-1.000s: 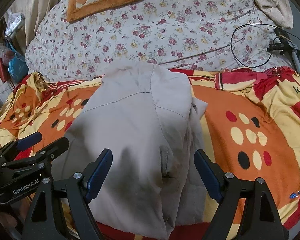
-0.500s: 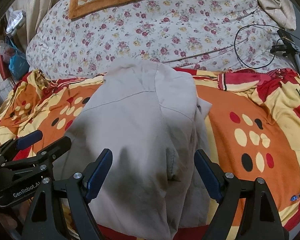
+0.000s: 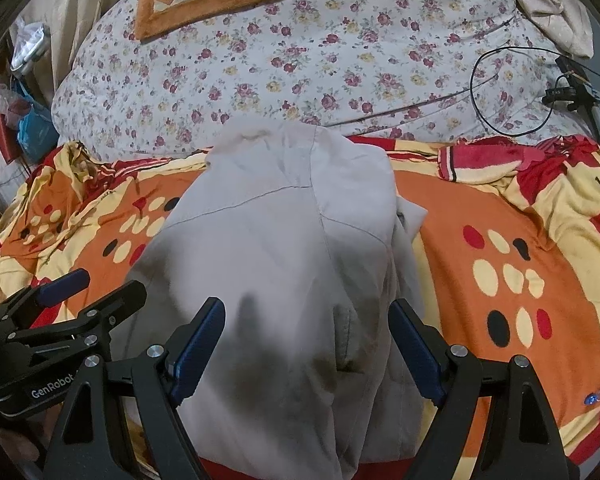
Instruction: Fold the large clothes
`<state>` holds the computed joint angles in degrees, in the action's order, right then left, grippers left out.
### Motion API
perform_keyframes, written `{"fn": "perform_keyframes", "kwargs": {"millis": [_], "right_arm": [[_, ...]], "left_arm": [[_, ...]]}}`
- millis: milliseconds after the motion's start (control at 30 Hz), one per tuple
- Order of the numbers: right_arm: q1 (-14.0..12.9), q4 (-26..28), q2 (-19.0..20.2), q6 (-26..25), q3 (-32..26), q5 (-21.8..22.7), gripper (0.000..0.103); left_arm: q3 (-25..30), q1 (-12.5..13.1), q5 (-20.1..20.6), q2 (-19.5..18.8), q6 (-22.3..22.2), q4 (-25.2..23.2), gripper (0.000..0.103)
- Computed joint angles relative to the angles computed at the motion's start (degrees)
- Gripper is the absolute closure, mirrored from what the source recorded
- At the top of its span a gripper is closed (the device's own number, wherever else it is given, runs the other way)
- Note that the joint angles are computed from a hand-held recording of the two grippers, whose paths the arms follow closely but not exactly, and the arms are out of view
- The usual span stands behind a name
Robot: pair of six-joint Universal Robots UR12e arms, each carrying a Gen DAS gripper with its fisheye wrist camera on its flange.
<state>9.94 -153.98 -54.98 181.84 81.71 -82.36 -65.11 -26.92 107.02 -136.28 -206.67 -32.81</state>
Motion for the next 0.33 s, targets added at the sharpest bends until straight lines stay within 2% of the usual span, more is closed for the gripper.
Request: {"fn": "perform_keyframes", "kwargs": {"millis": [333], "right_arm": [[-0.1, 0.3, 0.4, 0.0, -0.4, 0.8, 0.018]], "left_arm": [[-1.0, 0.7, -1.5, 0.3, 0.8, 1.9, 0.018]]}}
